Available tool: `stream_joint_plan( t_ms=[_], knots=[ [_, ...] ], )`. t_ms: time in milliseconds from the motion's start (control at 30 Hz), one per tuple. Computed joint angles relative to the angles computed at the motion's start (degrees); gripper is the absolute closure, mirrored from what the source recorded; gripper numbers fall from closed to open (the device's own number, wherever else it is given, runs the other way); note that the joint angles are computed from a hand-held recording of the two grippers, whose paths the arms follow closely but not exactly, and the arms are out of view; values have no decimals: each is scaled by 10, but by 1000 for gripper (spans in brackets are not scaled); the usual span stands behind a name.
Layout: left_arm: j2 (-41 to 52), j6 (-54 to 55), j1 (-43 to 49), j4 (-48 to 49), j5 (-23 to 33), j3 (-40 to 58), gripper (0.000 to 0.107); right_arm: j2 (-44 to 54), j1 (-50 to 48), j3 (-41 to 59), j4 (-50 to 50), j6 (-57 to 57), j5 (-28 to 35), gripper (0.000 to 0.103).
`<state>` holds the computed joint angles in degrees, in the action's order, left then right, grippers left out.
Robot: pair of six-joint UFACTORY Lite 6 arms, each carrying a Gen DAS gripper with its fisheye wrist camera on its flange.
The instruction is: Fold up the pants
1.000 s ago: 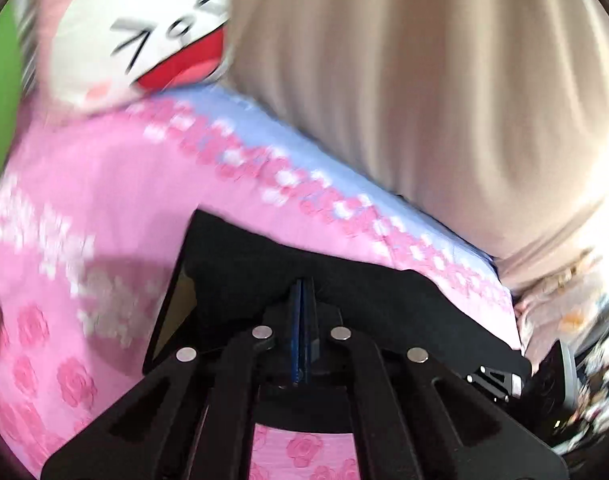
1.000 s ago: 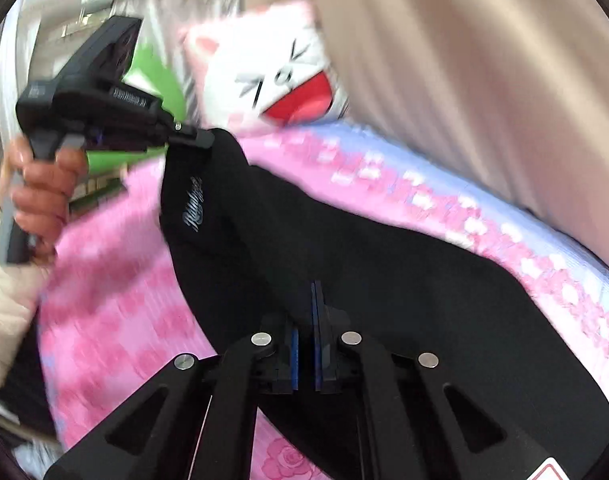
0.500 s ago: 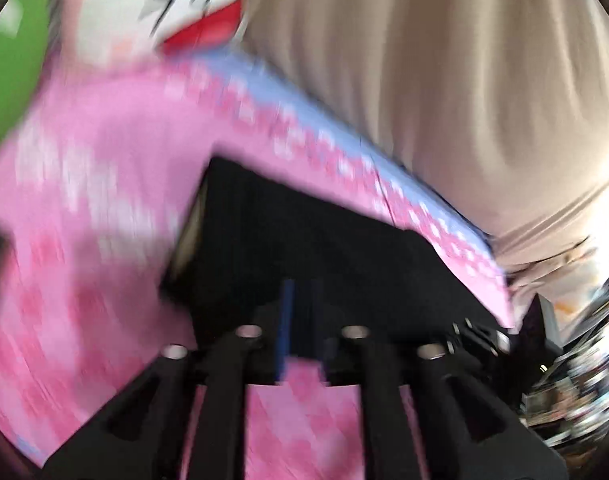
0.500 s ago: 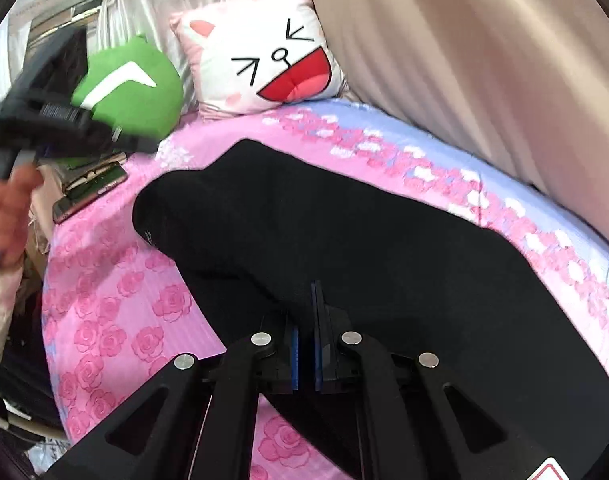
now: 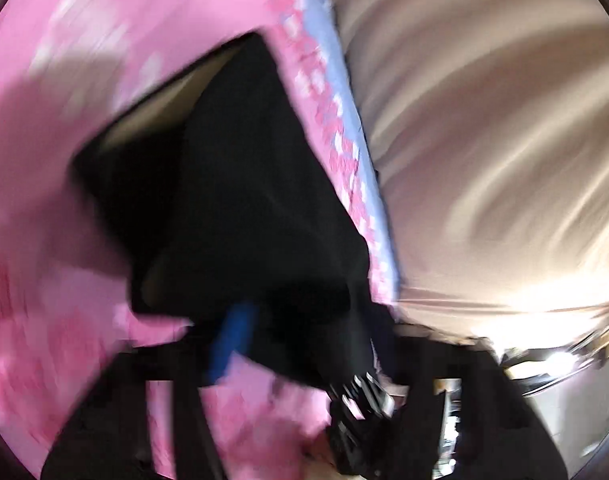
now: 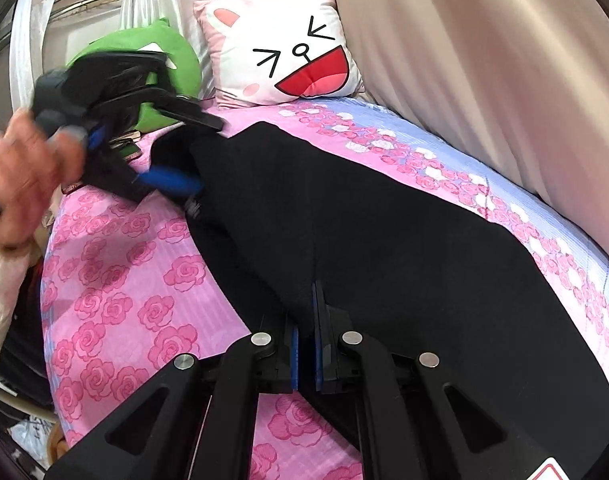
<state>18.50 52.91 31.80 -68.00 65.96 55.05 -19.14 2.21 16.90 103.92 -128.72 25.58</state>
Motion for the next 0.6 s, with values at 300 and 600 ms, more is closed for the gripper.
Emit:
stream_joint_plan(
  t_ms=[300, 600],
  knots=[
    [-273, 140, -145, 22, -249, -50, 101, -23, -6, 32, 9, 6, 6, 97],
    [-244, 196, -8, 52, -243, -201, 79, 105, 13, 57, -98, 72, 7, 64]
  ],
)
